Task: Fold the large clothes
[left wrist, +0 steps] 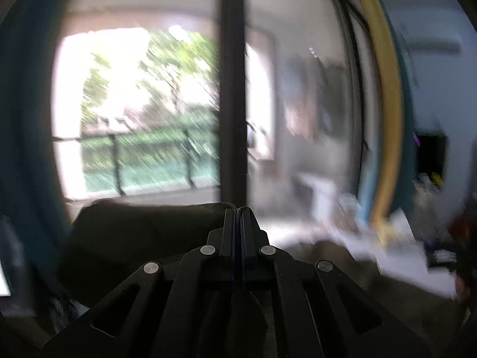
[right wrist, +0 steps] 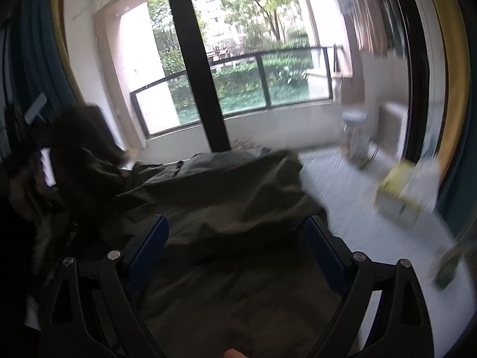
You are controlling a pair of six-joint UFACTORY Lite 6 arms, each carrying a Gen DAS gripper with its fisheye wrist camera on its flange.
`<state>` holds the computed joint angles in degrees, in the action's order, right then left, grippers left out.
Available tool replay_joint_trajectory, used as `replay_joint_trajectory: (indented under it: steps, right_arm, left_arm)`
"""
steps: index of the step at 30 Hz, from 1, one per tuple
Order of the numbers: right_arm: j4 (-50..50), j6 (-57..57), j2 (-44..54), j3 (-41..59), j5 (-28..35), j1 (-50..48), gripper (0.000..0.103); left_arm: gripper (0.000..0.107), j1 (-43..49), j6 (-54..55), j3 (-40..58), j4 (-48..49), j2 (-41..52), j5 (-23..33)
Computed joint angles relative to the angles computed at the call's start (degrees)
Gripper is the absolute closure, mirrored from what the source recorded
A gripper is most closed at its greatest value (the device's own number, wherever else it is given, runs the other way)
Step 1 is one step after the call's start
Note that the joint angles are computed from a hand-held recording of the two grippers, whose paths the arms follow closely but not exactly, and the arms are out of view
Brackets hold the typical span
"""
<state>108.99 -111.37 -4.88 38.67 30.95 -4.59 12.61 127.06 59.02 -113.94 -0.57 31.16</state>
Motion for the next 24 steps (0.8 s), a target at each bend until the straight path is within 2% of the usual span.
replay_joint_trajectory:
  steps: [2,3,4,5,7,11,14,17,21,24]
  right_arm:
    - [3.48,-3.01,1.39,-0.29,-1.71,1.34,0.011]
    - [5.06,-4.46,2.43,-0.09,-2.33,1.99,0.011]
    - [5.97,-5.09,3.59,0.35,-2.52,2.40,0.011]
    - [6.42,-5.01,5.07,1.07,-2.44,2.81,0.011]
    - [6.84,-4.34,7.79,2.75,-1.75,3.68,0.011]
    - [6.64,-0.29,18.77,12.42,-0.89,8.35,0.011]
    - [6.31,2.04,26.79,21.46,-4.30,13.97,0.011]
    - [2.34,7.07,33.39,30.16,-5.86,18.75,0.011]
    - [-1.48,13.42,39.73,39.72,-8.17,22.25,0.012]
    - [3.60,11.66,40.85,43.22,-10.41,22.48,0.012]
  left_arm:
    - [0.103,-3.75,0.83,-3.06,1.25,2.12,-1.42]
    - [0.099,-5.49,-1.60,-3.59,5.43,3.94,-2.63]
    - [0.091,-6.49,-2.55,-4.15,7.55,4.97,-3.47]
    - [0.076,-7.47,-3.45,-5.46,9.44,5.36,-4.49]
    - [0.057,-6.60,-5.62,-9.03,12.12,3.48,-3.14]
    - [0.054,2.53,-10.54,-13.15,18.06,-0.94,4.35]
    - [0.049,11.37,-13.26,-16.38,22.24,-6.16,11.21]
    - [0.048,18.27,-11.87,-20.59,22.89,-11.41,15.39]
    - [0.047,27.30,-12.13,-22.64,23.31,-13.70,17.83]
    - [0.047,32.70,-10.96,-21.92,21.90,-10.12,18.39]
